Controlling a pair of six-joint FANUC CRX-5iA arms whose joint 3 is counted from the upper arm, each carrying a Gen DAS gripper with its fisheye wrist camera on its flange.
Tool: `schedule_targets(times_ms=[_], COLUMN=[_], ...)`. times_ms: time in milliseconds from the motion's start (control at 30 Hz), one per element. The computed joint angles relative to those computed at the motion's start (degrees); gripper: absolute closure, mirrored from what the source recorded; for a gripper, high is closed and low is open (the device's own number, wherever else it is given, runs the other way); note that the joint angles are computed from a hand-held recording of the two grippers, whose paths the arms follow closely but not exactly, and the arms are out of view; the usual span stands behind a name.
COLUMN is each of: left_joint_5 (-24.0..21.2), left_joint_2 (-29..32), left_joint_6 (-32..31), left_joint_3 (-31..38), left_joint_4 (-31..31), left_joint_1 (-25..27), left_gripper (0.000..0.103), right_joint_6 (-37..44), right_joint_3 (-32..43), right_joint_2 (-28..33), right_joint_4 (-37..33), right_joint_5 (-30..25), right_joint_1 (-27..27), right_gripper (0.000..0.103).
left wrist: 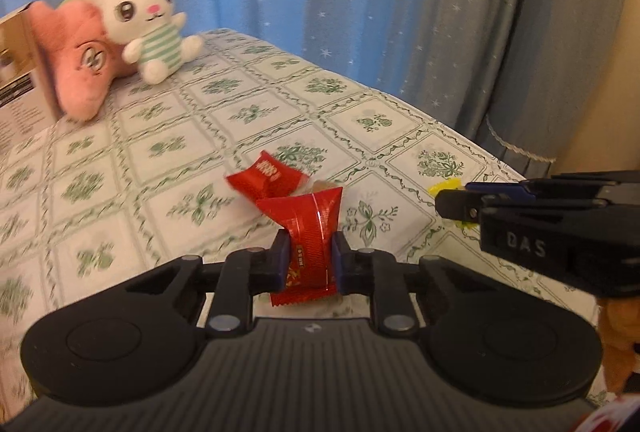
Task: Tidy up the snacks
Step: 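Grasp the large red candy packet with the left gripper while the right gripper holds the yellow candy, then carry the red packet and yellow candy over the orange tray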
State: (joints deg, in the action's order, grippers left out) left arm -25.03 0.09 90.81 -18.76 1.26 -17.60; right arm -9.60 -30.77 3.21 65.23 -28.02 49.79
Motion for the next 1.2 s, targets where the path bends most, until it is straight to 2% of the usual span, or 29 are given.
schedule_targets(times_ms=[333, 467, 667, 833, 1200], left_joint_5=[-10.29, -15.31, -24.54, -30.64, -41.14], left_joint_2=[-12.49, -18.16, -25.35, -30.14, -37.73], left_joint_6=[28.49, 36.30, 44.83, 49.17, 53.61], left_joint_3=[-3.45, -5.10, -5.00, -4.66, -4.05], left_joint_4=[-19.22, -24.11, -32.52, -36.32, -42.83], left_joint_1=[-4.01, -5.84, -10.84, -13.96, -18.78], left_gripper=[0.084, 0.084, 0.084, 0.084, 0.084], right_joint_6=[3.24, 4.50, 6.65, 7.71, 9.75], right_joint_3=[-3.18, -4.06, -4.28, -3.42, 1.18], right_joint_2=[-3.63, -5.55, -8.32, -9.35, -7.71], right_joint_4=[0.83, -0.78, -5.20, -6.59, -4.16], right_joint_5=[2.83, 1.80, -1.76, -3.90, -4.68], right_joint_1=[4.26, 7.66, 13.62, 17.77, 21.92], right_gripper=[0.083, 0.083, 0.083, 0.083, 0.083])
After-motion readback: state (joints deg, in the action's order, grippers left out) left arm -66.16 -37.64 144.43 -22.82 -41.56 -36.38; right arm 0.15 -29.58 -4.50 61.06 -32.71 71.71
